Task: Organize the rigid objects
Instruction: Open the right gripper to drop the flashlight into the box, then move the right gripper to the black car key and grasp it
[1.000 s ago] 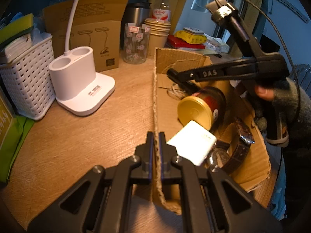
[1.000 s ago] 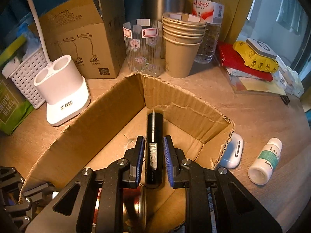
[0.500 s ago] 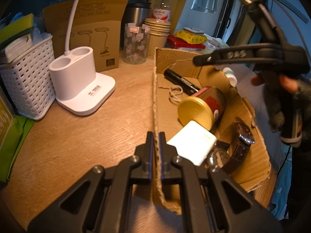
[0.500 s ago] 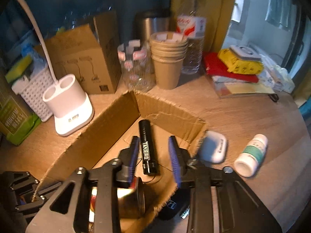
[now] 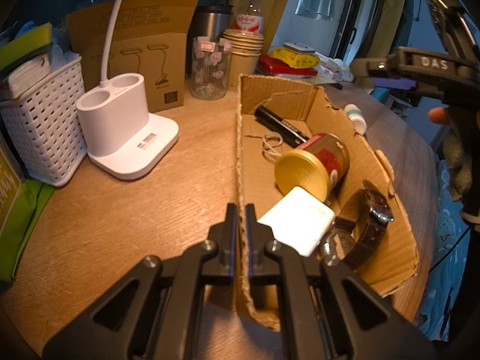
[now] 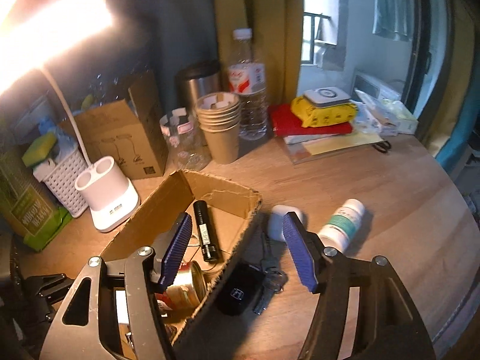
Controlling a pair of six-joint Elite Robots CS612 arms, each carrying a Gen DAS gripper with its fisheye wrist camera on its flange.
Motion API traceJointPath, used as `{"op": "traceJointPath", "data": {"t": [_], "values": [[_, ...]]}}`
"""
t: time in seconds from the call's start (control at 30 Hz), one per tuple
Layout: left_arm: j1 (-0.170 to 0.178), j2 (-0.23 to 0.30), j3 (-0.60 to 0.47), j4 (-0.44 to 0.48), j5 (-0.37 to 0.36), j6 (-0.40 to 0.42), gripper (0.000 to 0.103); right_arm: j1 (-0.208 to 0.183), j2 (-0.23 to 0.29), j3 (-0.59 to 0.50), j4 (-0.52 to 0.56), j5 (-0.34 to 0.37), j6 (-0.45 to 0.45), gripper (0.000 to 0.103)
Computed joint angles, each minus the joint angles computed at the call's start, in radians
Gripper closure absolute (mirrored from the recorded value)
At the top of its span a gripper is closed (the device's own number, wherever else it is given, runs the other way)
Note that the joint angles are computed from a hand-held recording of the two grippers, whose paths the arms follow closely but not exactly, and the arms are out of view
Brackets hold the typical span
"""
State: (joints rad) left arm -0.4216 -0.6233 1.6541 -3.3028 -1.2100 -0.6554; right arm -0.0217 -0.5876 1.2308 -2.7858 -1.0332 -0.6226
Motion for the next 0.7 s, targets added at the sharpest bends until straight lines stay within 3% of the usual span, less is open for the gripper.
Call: {"op": "traceJointPath", "data": {"t": [0.37, 0.7], "values": [[0.0, -0.001, 0.002, -0.002, 0.0, 0.001, 0.098, -0.037, -0.036, 0.084, -0.108, 0.003, 0.061, 0.036], [0.001, -0.002, 0.004, -0.003, 0.002, 0.003, 0.098, -0.057, -0.028, 0.106, -0.102, -0.023, 0.087, 0.036]]}}
